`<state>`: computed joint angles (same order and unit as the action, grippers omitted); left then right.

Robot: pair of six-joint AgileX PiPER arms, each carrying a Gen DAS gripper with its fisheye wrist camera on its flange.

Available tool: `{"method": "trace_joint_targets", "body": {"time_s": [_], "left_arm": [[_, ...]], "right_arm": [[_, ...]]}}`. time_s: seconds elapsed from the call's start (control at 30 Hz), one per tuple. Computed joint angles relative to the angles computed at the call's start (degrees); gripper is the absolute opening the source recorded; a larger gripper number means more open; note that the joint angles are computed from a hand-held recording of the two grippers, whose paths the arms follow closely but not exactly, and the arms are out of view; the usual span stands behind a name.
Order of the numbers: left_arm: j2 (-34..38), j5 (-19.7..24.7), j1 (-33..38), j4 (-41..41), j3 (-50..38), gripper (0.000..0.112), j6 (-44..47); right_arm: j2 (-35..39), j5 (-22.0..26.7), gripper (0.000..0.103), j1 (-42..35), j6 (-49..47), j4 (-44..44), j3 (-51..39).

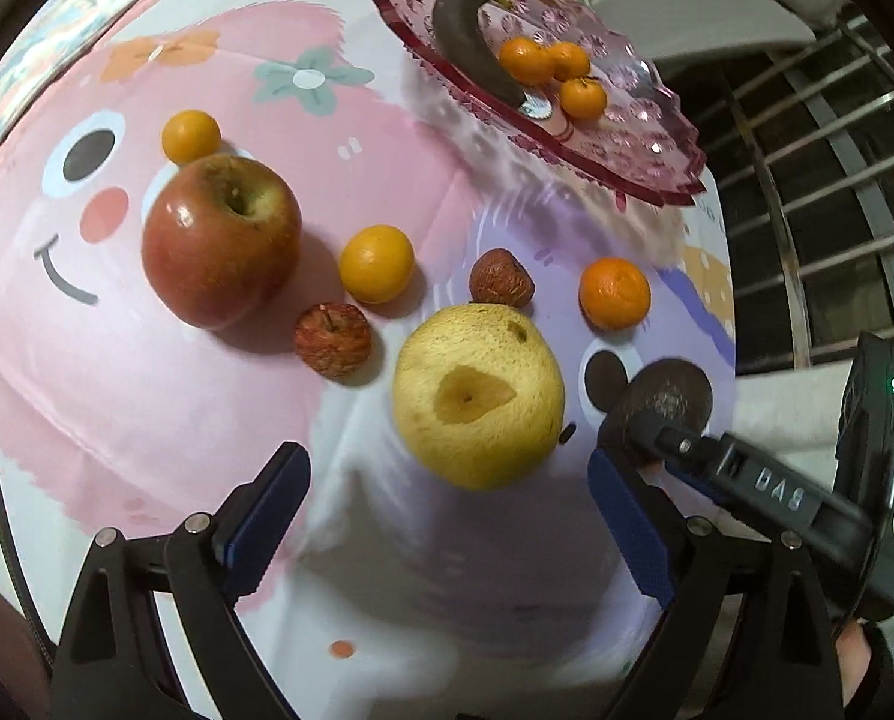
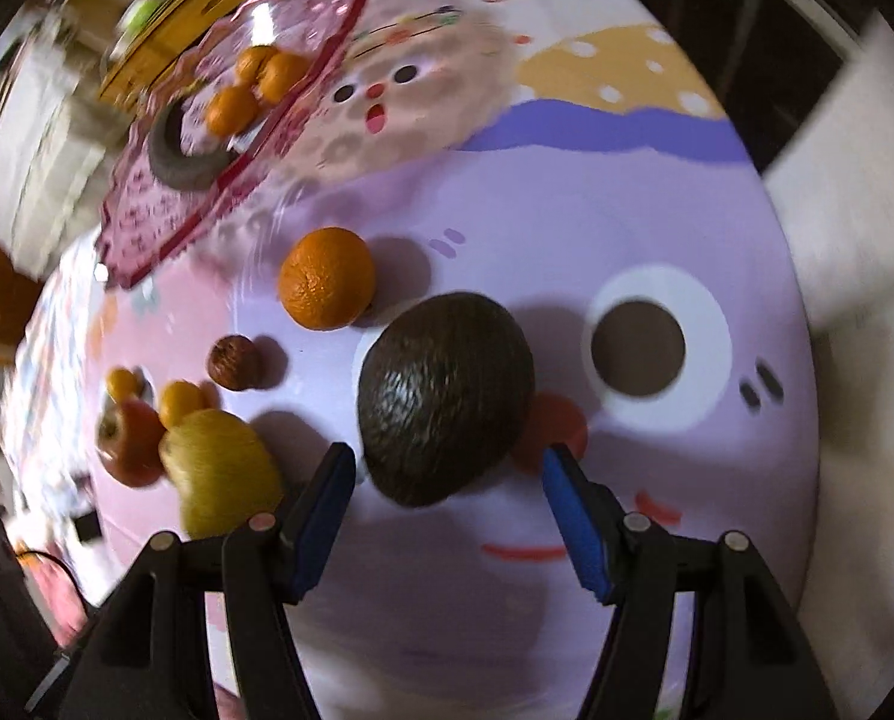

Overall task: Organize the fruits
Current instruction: 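Grasp the pear with the left tool while the right tool grasps the avocado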

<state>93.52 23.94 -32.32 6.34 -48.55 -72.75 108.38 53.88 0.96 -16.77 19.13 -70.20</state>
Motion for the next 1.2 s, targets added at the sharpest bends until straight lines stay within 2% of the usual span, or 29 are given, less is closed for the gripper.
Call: {"method": "trace_joint_targets", "body": {"time_s": [0.13, 0.27, 0.5, 0.77, 0.87, 0.9, 1.2], "left_arm": [[3.1, -2.9, -1.9, 8.1, -0.7, 0.093, -12.2], [5.4, -3.3, -2.3, 13.0, -2.1, 0.093, -18.5], [8.1, -0.6, -1.6, 16.6, -5.3, 0.093, -21.2], [10.6, 2.0, -2.0, 17.3, -7.9, 0.086, -23.0], [11.3, 1.0, -1.9, 18.1, -7.8, 0.076, -24.4], [11.1, -0.2, -2.0, 19.3, -7.2, 0.069, -26.0], [9.7, 2.4, -3.3, 16.2, -7.6, 0.068, -23.6]], "right_arm": [[0.4, -2.2, 0.065, 1.0, -5.8, 0.0, 0.5], [1.2, -3.9, 0.065, 2.3, -8.2, -0.9, 0.5], [2.2, -5.5, 0.065, 1.3, -13.3, 2.5, 0.4], [2.0, -6.6, 0.064, -0.8, -21.1, 6.6, 1.4], [2.2, -6.5, 0.063, -1.1, -24.5, 8.0, 1.6], [2.1, -6.4, 0.063, -1.2, -25.9, 8.4, 1.7], [0.9, -3.5, 0.061, -1.0, -31.9, 9.2, 1.4]]}}
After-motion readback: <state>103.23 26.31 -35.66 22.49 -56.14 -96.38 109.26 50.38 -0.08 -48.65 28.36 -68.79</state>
